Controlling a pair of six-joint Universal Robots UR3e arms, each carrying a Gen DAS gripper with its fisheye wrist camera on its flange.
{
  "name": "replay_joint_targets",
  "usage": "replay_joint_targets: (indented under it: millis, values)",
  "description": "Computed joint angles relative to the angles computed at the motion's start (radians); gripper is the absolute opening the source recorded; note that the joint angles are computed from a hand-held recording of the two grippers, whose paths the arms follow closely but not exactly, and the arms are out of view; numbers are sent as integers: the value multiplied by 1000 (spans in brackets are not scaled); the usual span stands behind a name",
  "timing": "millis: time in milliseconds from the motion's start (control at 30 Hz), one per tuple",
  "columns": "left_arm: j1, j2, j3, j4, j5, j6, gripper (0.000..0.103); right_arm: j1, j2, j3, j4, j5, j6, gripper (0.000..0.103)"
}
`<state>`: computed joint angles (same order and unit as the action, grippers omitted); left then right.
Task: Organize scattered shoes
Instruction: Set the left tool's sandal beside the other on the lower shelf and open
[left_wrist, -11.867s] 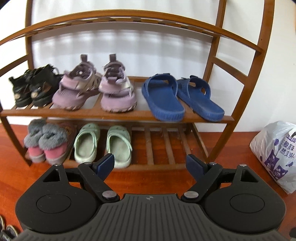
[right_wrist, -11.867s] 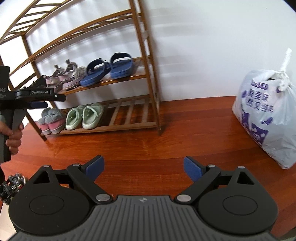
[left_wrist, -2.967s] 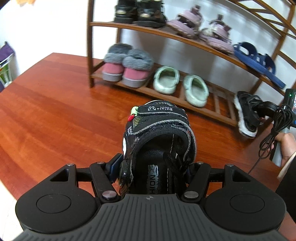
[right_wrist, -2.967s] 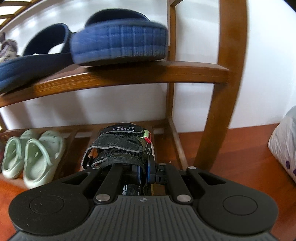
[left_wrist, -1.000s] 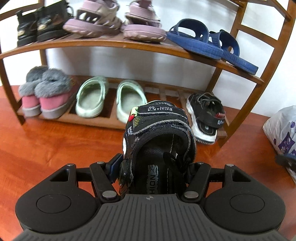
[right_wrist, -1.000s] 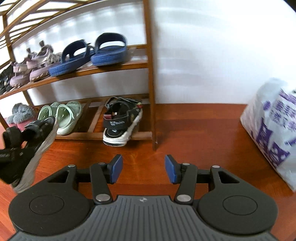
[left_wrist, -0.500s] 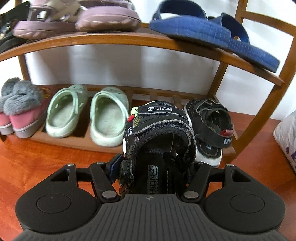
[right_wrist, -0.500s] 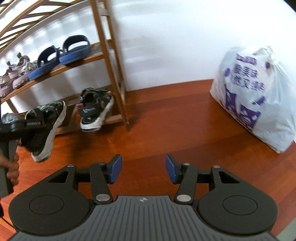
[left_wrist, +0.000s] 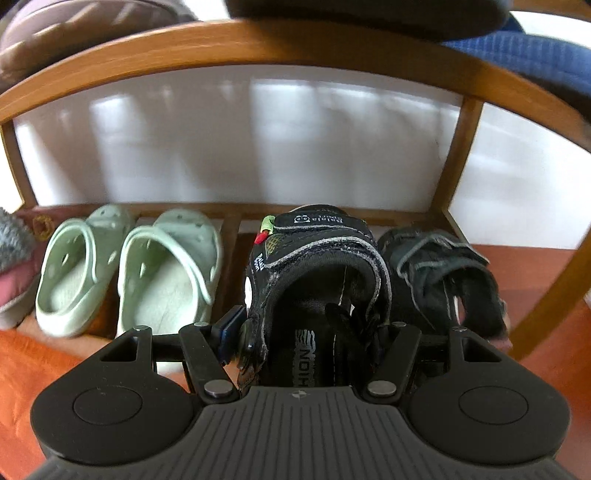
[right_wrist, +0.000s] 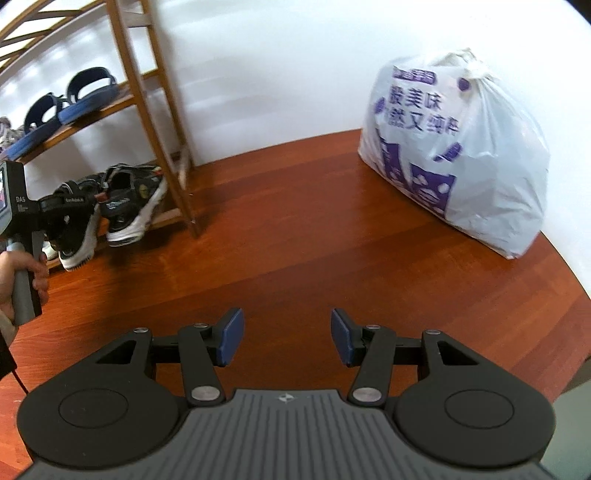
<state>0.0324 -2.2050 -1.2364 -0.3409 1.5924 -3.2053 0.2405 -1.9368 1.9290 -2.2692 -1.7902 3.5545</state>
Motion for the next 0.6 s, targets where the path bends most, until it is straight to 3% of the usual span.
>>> replay_joint_targets:
  millis: [200, 600]
  values:
    - [-16, -111, 83, 89, 41, -4, 65, -23, -30, 35, 30, -8, 13, 58]
    - [4, -212, 236, 40, -6, 2, 70, -38, -6, 52, 16, 4, 23, 58]
